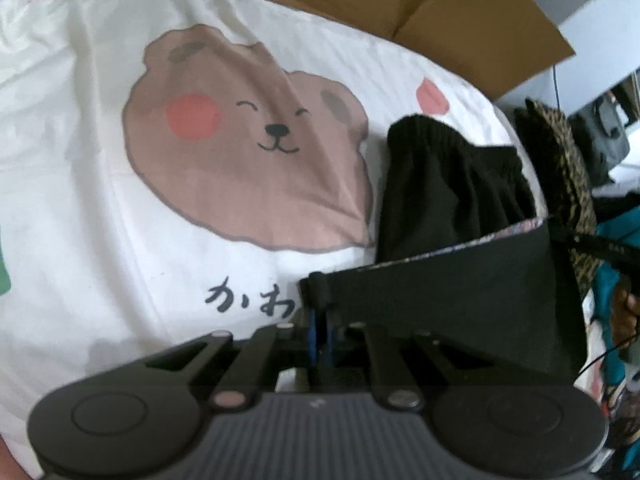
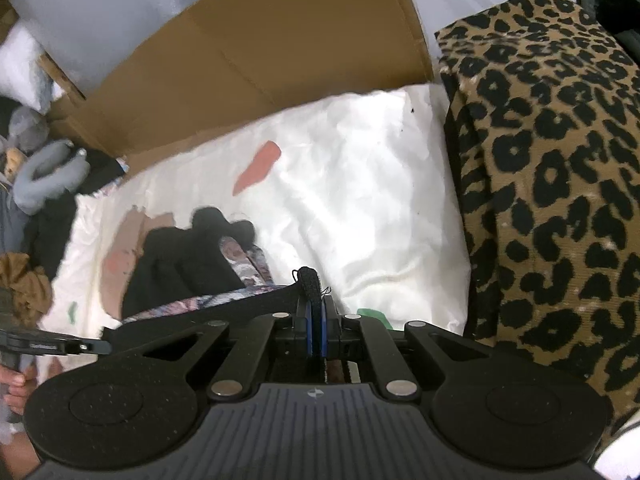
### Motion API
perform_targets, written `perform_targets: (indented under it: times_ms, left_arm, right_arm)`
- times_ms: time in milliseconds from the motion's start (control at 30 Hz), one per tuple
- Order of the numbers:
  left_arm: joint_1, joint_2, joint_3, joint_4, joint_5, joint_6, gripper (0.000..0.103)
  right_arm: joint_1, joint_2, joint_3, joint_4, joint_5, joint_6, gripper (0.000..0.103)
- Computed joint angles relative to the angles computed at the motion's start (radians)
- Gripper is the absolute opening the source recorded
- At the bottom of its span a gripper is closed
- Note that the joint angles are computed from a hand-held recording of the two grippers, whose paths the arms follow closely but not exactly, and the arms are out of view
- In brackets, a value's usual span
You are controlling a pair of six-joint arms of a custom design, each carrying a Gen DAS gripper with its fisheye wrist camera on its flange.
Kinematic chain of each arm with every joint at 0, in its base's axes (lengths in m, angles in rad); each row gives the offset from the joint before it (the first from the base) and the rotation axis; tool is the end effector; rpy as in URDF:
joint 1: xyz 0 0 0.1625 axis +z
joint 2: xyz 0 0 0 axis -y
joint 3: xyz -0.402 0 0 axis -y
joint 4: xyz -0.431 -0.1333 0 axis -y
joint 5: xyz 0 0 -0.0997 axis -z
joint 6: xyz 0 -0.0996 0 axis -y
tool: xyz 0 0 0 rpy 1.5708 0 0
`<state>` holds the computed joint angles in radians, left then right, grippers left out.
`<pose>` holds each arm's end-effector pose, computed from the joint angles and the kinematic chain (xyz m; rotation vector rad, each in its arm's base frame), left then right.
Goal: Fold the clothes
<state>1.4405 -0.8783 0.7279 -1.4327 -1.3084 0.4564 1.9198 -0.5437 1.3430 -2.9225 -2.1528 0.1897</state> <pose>0.0560 -0.7977 0.4415 0.8306 2.7580 0.0442 0.3382 -0.6996 0.0430 -0.0131 -2.5903 0.9109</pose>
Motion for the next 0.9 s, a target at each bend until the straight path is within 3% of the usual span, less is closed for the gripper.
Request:
perform_targets:
  times_ms: [200, 400, 533, 733, 900]
  left_arm:
    - [0.002, 0.008, -0.015, 0.009, 0.0, -0.01, 0.017]
    - [-0.007, -0.009, 0.021, -0.017, 0.012, 0.015, 0.025]
    - [-0.017, -0.031, 0.066, -0.049, 0.027, 0.058, 0.033]
    - [-0.033, -0.069, 0.141, -0.13, 0.072, 0.116, 0.038]
    - [-0.031, -0.07, 0.153, -0.146, 0.072, 0.109, 0.04]
  right_arm:
    - [0.003, 0.051, -0.033, -0.004, -0.05, -0.026, 0.007]
    - [0.013, 0.077, -0.06, 0.015, -0.12, -0.062, 0.033]
    - [0.016, 0.086, -0.065, 0.017, -0.129, -0.088, 0.034]
    - [0.034, 0.139, -0.125, 0.04, -0.19, -0.234, 0.034]
    - [0.031, 0.142, -0.128, 0.036, -0.179, -0.256, 0.032]
